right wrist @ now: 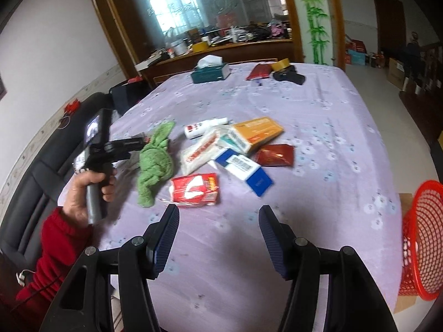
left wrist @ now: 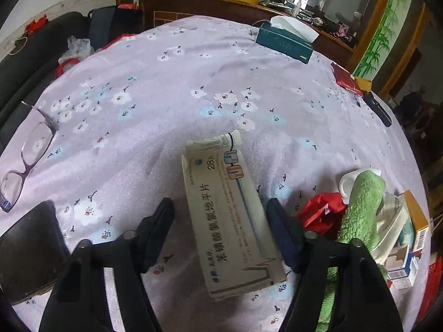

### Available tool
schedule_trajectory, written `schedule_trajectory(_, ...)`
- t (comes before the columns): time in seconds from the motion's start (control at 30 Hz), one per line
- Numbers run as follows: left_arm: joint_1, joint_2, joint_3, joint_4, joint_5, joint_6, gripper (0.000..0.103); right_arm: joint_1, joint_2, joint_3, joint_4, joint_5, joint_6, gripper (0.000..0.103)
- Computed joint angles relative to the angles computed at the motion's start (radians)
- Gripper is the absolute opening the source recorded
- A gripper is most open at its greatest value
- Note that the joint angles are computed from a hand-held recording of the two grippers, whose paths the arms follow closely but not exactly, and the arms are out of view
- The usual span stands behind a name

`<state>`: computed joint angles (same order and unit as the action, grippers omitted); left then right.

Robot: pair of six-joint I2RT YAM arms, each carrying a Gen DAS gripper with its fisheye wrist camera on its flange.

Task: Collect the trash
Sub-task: 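Grasp the white medicine box with the left tool, then grasp the green towel with the right tool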

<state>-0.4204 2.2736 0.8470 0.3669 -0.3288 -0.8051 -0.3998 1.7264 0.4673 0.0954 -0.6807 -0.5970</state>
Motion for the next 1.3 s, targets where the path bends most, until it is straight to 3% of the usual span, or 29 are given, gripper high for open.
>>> schedule_trajectory(0.03, -0.004, 0.001, 0.000, -0.004, -0.011, -0.001, 0.052, 0.019, -0.005, -0.004, 0.011, 0.005, 0.015, 0.064)
schedule_trajectory(0.17, -0.007, -0.024, -0.056, 0.047, 0.008, 0.002, 0.052, 0.143, -0.030, -0.020, 0.088, 0.055, 0.131, 0.071)
schedule_trajectory(0.3, -0.067, -0.096, -0.175, 0.145, -0.048, 0.000, 0.052, 0.287, -0.016, -0.005, 0.151, 0.129, 0.231, 0.073)
schedule_trajectory(0.47, -0.193, -0.219, -0.350, 0.262, -0.154, -0.032, 0.052, 0.511, 0.128, 0.066, 0.273, 0.263, 0.350, 0.074)
schedule_trajectory(0.77, -0.341, -0.308, -0.508, 0.340, -0.251, -0.130, 0.052, 0.731, 0.437, 0.349, 0.231, 0.435, 0.471, 0.074)
schedule_trajectory(0.9, -0.393, -0.302, -0.501, 0.304, -0.308, -0.165, 0.052, 0.753, 0.522, 0.440, 0.190, 0.464, 0.493, 0.074)
schedule_trajectory(0.93, -0.399, -0.299, -0.498, 0.300, -0.312, -0.170, 0.052, 0.753, 0.541, 0.462, 0.171, 0.456, 0.492, 0.070)
schedule_trajectory(0.97, -0.402, -0.293, -0.496, 0.299, -0.313, -0.176, 0.053, 0.749, 0.546, 0.467, 0.163, 0.439, 0.490, 0.056)
schedule_trajectory(1.0, -0.404, -0.289, -0.500, 0.307, -0.311, -0.180, 0.052, 0.748, 0.541, 0.464, 0.159, 0.435, 0.489, 0.055)
schedule_trajectory(1.1, -0.423, -0.290, -0.491, 0.276, -0.338, -0.204, 0.052, 0.741, 0.499, 0.403, 0.211, 0.445, 0.476, 0.047)
schedule_trajectory(1.3, -0.503, -0.288, -0.434, 0.152, -0.409, -0.269, 0.052, 0.613, 0.334, 0.180, 0.328, 0.325, 0.415, 0.045)
